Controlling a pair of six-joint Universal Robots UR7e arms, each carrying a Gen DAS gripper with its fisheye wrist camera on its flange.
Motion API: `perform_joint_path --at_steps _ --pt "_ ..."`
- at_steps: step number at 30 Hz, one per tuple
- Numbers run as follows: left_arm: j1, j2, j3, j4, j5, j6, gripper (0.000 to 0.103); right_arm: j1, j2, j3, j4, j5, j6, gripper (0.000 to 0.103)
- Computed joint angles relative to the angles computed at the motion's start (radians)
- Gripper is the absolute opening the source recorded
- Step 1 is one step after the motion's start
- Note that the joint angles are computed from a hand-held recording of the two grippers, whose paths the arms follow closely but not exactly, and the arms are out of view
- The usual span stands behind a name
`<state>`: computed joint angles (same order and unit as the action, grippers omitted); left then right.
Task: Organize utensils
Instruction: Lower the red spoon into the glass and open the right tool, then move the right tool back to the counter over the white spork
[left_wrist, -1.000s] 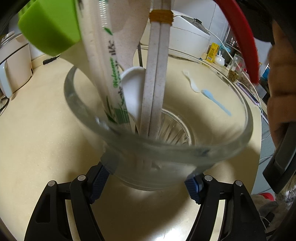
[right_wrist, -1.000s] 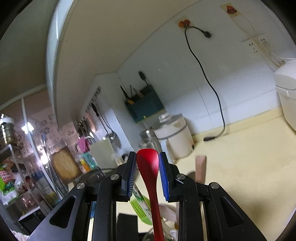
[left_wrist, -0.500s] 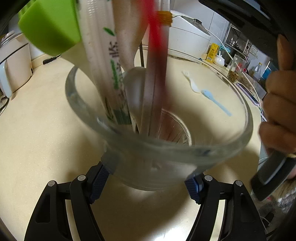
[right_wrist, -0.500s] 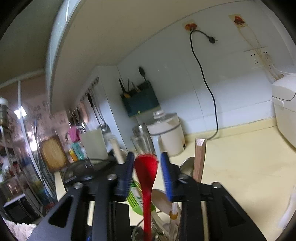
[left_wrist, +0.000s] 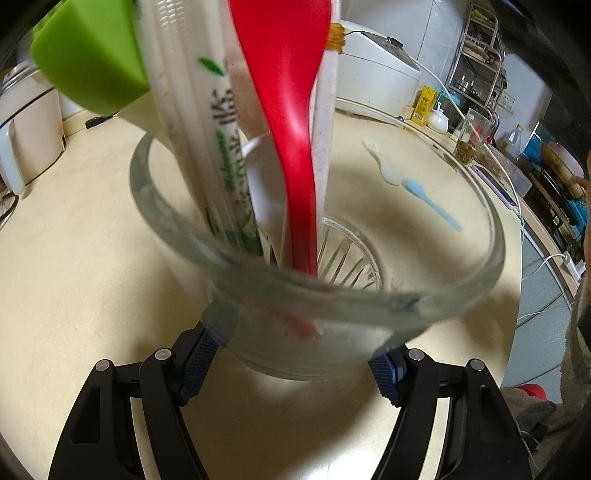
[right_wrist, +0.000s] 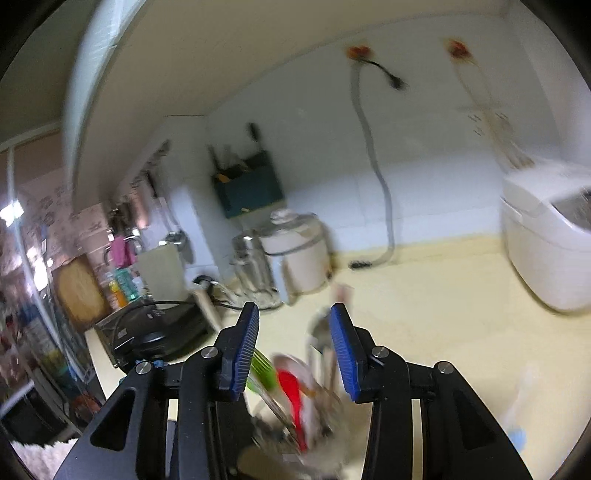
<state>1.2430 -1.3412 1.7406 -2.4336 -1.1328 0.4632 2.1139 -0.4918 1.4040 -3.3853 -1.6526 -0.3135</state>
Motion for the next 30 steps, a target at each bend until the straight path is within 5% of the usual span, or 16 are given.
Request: perform_joint_path --at_steps 21,30 --pt "-0.007 0.008 0.009 -0.017 0.017 0.005 0.076 -0.112 -0.181 0.342 -0.026 -0.318 0.147 0.04" --pt "-0.002 0.007 0.004 -0.012 0.005 0.002 0.076 -0.142 -0.215 0.405 -0.048 -0.399 0.173 0.04"
